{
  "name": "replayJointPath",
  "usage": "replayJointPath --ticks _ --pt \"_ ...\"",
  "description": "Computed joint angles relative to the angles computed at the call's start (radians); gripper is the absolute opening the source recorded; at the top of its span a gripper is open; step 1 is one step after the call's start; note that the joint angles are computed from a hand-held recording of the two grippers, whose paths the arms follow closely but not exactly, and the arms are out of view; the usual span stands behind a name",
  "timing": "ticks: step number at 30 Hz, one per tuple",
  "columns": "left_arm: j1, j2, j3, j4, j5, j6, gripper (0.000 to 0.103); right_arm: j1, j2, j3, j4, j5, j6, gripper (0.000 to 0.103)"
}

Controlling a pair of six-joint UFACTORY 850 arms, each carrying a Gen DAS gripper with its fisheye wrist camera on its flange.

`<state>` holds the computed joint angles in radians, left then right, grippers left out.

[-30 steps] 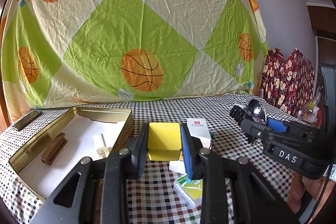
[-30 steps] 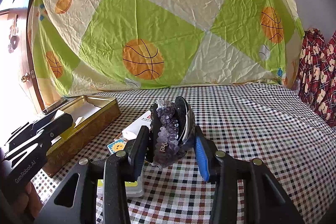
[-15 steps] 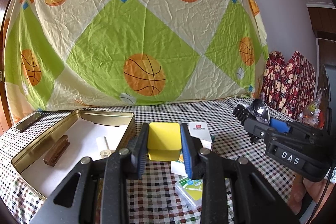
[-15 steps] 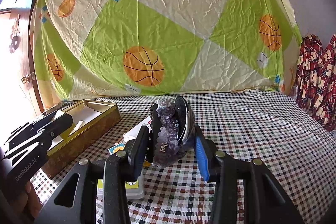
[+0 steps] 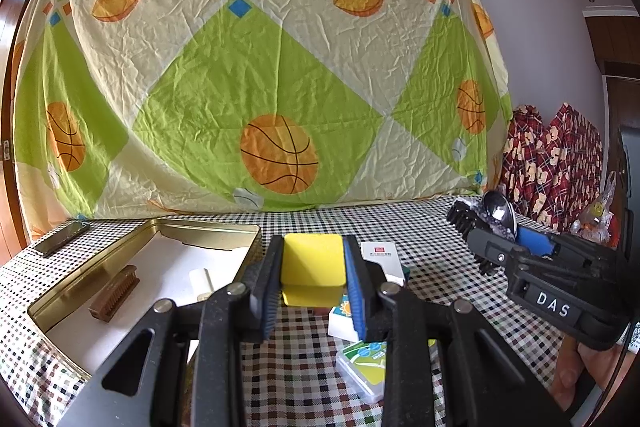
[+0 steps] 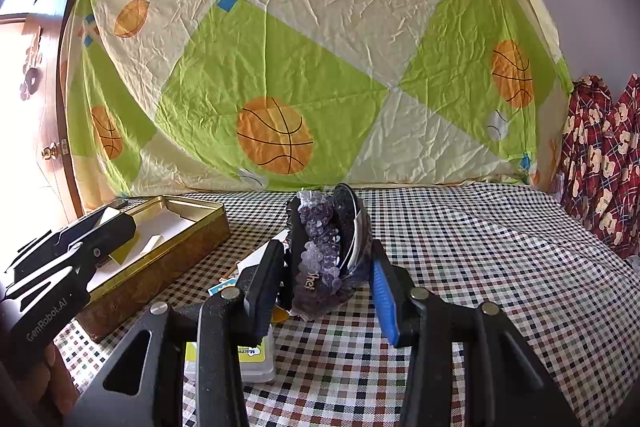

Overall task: Organize rigid objects
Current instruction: 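Lift the yellow cube and purple bag and carry them toward the gold tin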

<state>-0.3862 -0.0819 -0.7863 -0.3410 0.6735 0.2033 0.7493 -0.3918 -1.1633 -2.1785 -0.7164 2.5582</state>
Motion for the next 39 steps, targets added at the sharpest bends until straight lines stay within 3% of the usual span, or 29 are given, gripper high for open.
replayJointPath --ticks 20,32,39 --pt "-0.017 0.023 0.044 -0.024 0.109 0.020 0.028 0.026 0.013 0.029 -0.025 -0.099 0.005 0.045" --pt "-0.010 0.036 0.060 -0.020 0.128 0.010 0.028 0.048 0.022 0.058 -0.059 -0.189 0.023 0.045" --pt "0.009 0.043 0.065 -0.020 0.124 0.002 0.028 0.048 0.017 0.051 -0.075 -0.181 0.031 0.045"
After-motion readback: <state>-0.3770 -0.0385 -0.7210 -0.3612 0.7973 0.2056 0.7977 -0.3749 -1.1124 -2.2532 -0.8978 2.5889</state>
